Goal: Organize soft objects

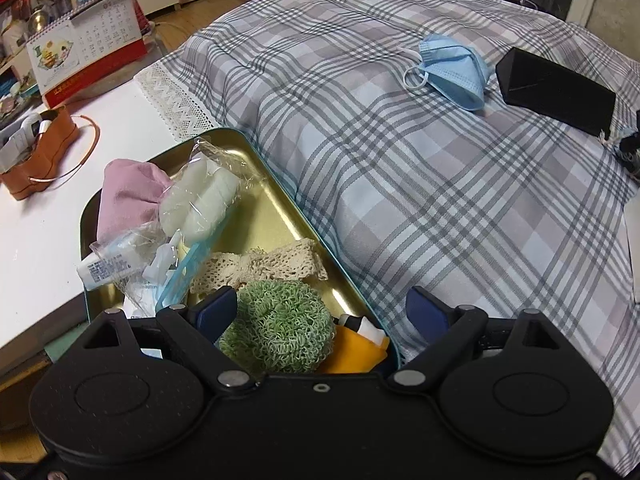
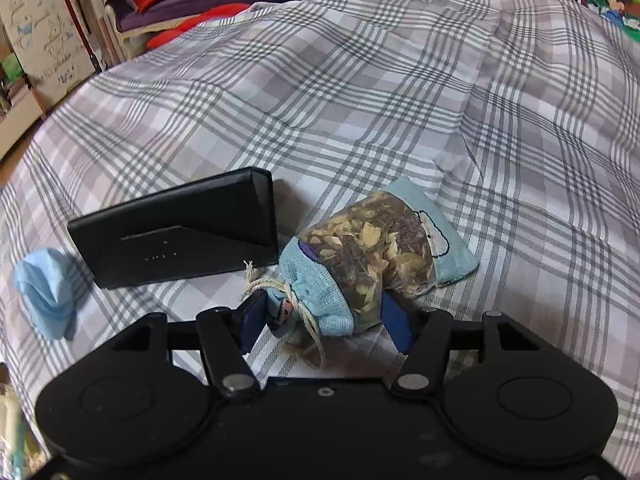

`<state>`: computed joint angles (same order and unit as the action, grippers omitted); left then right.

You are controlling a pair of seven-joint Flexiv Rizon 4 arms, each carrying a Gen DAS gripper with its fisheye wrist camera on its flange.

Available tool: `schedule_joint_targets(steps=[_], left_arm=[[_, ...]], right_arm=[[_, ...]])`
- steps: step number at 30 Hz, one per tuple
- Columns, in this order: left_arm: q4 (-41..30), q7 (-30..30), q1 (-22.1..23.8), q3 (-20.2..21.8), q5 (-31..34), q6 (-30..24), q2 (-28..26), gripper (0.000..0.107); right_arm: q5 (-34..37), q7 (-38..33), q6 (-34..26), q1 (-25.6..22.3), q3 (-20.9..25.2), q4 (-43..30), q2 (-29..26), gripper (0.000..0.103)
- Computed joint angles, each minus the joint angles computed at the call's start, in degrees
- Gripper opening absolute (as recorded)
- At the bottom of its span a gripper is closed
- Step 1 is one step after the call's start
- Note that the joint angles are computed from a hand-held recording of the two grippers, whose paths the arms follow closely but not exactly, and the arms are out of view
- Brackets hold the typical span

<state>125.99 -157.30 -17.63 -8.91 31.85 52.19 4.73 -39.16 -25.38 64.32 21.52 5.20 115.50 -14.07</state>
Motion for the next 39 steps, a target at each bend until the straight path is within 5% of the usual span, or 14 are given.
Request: schedule_joint_targets(steps=[11,22,30,36,39], left_arm=[[-9.7,3.3,-1.2,0.3,-2.2,-0.6,-5.9,0.088],[-21.5,10.2,-3.4,3.8,-7.9,-1.3,-14.6,0.089],[-34.4,12.2,-7.0,7.0,-3.4,-8.1,-22.3,0.097],[-40.0,11.6,-8.5,9.3,-1.6,-11.0,-26.5,0.097],[-40.6,12.0,-8.3,9.9,-3.2,-11.0,-27.9,0.097]], right_arm=[[2.8,-0.4,4.0,-1.5,0.7,1.3,1.4,0.04],[9.5,-4.2,4.3,-2.5,1.6,1.2,2.7,0.039],[14.8,-7.3,6.4,-3.8,2.2,1.1,2.6,0.04],[19.3,-9.9,9.2,-5.0,2.3,1.3,3.2,0.045],[15.1,-5.8,10.7,-4.3,-0.2,2.7,4.0,0.055]])
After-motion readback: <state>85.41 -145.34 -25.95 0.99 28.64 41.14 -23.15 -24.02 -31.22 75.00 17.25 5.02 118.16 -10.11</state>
